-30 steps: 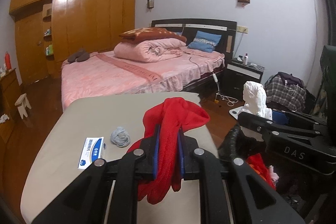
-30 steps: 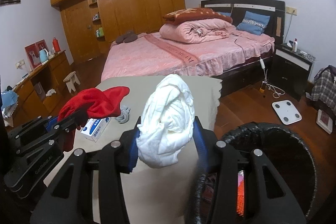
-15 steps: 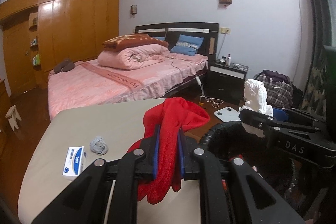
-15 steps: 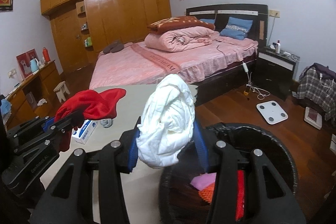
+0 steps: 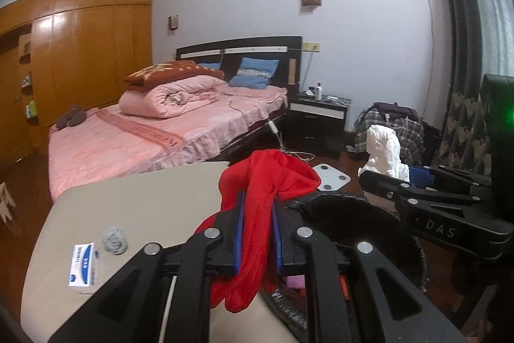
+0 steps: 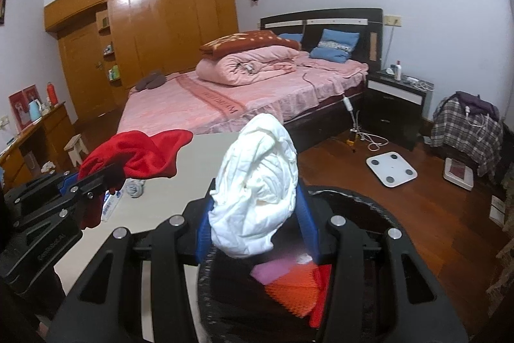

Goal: Collect trash
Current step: 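Lift both items and carry them toward the black bin, then lower both items into the black bin and open both tools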

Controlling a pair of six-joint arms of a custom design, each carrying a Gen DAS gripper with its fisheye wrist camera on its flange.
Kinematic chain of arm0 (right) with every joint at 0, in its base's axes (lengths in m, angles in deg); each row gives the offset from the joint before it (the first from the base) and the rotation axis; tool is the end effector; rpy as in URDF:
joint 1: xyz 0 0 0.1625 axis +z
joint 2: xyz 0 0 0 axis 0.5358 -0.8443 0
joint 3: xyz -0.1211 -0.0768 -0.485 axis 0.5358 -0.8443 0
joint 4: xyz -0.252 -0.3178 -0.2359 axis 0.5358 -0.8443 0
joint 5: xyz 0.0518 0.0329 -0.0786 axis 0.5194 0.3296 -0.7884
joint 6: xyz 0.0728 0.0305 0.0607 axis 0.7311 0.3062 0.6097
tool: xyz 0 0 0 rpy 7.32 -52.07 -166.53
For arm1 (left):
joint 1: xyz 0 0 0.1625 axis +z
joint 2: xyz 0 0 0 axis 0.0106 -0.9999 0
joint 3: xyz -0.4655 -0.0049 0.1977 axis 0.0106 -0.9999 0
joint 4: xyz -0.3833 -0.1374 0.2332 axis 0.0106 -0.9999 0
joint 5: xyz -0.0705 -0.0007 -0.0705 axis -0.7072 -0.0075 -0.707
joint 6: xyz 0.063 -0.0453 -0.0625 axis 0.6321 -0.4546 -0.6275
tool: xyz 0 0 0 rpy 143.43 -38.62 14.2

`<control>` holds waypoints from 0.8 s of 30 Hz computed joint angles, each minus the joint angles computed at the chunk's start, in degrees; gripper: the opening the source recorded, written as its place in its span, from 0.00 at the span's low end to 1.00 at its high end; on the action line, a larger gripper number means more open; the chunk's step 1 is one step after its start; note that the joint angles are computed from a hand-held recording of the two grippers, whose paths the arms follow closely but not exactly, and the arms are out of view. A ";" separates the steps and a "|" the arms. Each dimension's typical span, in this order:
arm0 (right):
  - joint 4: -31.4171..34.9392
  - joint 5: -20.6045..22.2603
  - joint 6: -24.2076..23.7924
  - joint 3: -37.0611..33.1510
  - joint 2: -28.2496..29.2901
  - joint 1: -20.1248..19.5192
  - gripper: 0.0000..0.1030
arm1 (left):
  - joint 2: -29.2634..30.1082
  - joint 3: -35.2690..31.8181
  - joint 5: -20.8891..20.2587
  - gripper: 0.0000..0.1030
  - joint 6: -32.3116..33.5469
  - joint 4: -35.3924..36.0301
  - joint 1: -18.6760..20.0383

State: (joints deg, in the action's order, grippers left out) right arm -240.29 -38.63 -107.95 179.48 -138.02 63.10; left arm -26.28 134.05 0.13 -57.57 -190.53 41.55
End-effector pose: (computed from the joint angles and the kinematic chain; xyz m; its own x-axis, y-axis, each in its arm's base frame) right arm 0.1259 -0.4521 0.2548 -0.7674 0.1886 0.6128 -0.4713 0.4821 -0.7386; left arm -0.3002 -0.5138 0.0996 -0.5492 0.6227 -0.5574 0.8307 0.3337 -0.4456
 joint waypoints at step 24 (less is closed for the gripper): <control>-4.30 0.33 -0.32 5.65 -6.83 -9.83 0.43 | 9.79 -6.36 -7.83 0.14 0.51 3.65 -2.66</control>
